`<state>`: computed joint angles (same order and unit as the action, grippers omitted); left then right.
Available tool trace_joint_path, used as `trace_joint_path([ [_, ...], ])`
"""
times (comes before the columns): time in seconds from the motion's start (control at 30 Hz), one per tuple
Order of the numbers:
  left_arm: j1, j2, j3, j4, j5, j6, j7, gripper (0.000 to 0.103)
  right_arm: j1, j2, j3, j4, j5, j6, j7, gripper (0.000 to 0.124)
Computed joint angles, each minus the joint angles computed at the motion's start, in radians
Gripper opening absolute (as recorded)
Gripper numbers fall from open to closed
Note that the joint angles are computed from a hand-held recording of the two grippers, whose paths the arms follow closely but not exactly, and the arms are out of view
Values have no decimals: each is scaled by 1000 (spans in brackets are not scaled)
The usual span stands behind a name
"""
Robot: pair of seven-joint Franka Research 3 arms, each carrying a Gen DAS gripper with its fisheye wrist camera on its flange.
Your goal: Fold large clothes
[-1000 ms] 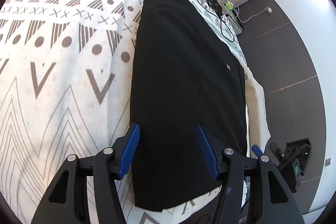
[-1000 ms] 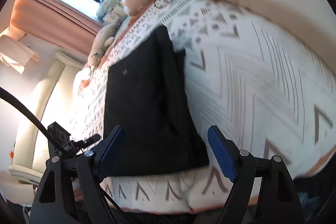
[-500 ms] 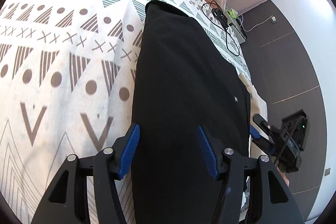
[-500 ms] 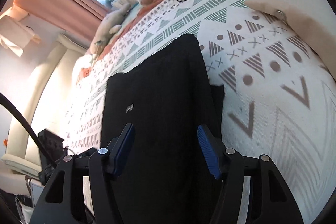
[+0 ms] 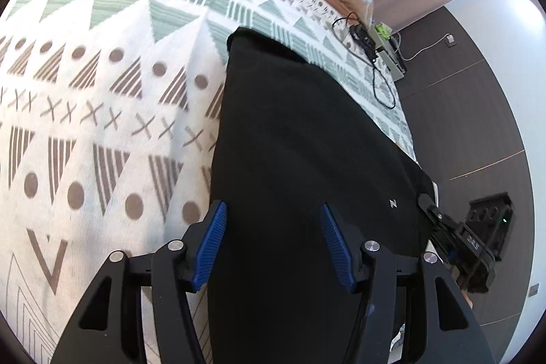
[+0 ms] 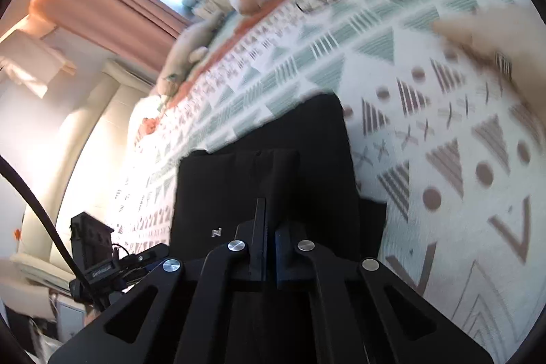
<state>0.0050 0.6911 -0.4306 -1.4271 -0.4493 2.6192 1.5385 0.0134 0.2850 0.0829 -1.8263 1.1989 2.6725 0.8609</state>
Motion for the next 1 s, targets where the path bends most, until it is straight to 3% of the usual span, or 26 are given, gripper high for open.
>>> trace_joint_path([
  [0.1, -10, 28, 2, 44, 5, -13, -13, 58, -4, -18, -2, -26, 25, 16, -18, 0],
  [0.27, -64, 88, 57, 127, 84, -57, -80, 58, -10, 52, -17, -25, -24, 32, 92, 0],
  [0.37, -45, 121, 32, 147, 69, -69, -88, 58, -28, 89, 0, -13, -14, 34, 108, 0],
  [0.6, -19, 102, 6, 114, 59, -61, -54, 58, -77, 78, 14, 10, -5, -88, 68, 2],
  [0.67, -7, 93, -3, 93, 42, -53, -40, 58, -73, 66, -3, 4, -34, -93, 74, 8],
  [0.7, -5, 92, -5, 90, 36, -51, -36, 58, -71, 59, -9, -1, -51, -95, 78, 18],
  [0.77, 2, 84, -11, 75, 25, -46, -24, 58, -74, 52, -13, -4, -58, -111, 72, 48],
  [0.8, 4, 80, -12, 68, 21, -45, -17, 58, -78, 47, -13, -8, -53, -120, 61, 73],
  [0.83, 10, 72, -16, 53, 15, -40, -7, 58, -79, 42, -14, -15, -48, -123, 51, 80],
  [1.0, 22, 60, -22, 29, -12, -32, 22, 58, -95, 63, -28, -7, -47, -209, 66, 80],
])
